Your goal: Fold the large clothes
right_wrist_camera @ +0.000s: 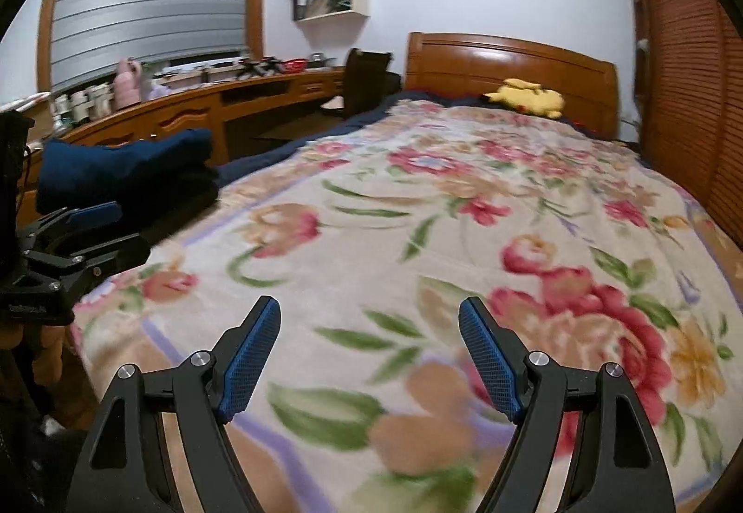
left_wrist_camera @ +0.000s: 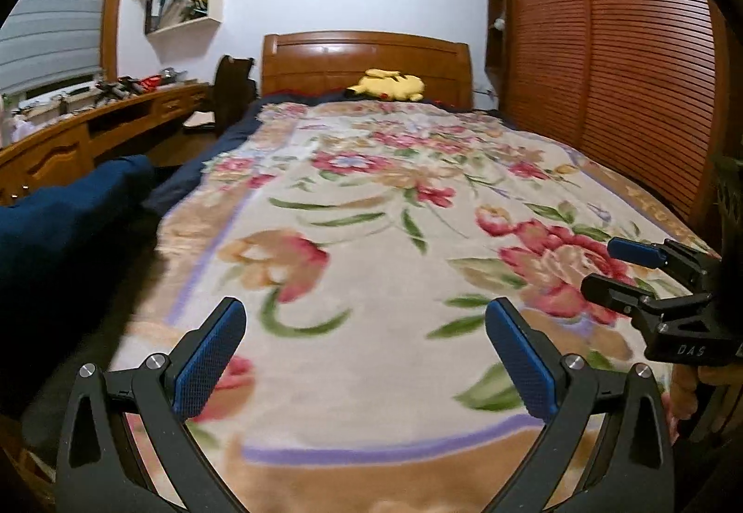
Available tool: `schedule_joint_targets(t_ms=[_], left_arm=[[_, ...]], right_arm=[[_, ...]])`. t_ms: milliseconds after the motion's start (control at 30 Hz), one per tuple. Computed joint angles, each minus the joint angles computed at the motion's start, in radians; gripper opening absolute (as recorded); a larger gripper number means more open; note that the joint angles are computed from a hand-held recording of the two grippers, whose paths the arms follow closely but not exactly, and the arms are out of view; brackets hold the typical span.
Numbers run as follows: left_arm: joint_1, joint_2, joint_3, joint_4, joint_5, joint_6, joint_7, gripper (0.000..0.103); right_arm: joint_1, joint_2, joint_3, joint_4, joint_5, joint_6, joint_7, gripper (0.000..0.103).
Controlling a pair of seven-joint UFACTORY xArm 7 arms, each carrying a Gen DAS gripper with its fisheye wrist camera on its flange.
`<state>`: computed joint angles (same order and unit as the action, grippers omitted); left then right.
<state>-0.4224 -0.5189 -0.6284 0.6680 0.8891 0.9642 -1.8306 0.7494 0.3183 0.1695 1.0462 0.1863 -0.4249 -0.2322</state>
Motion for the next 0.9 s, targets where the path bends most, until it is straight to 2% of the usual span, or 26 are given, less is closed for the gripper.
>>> schedule_joint_targets(t_ms=[33,100,233,433,567,900], left_arm=[[0.012,0.028,-0.01,0.018,0.014,-0.004,-0.009,0.103],[0.022,0.077,-0.018,0.049,0.045,-0.006,-0.027,0.103],[0.008,0.174,-0.004,0.107,0.115,-0.016,-0.077,0.103],[-0.038,0.288,0.027,0.196,0.203,0.014,-0.125,0.103],[-0.089,0.348,0.033,0.259,0.249,0.093,-0.143,0.103],[-0.227,0.407,0.085,0.294,0.318,0.233,-0.226,0.103]], right_arm=[[0.026,-0.01,-0.021,-0.014,0.036,-0.006,-0.016,0.081],[0.031,-0.03,-0.024,-0.047,0.064,-0.02,-0.023,0.081],[0.061,-0.067,-0.034,-0.094,0.168,-0.05,-0.072,0.081],[0.049,-0.132,0.011,-0.182,0.279,-0.13,-0.11,0.081],[0.025,-0.181,0.058,-0.252,0.331,-0.214,-0.116,0.081],[0.017,-0.238,0.161,-0.398,0.44,-0.466,-0.085,0.081]])
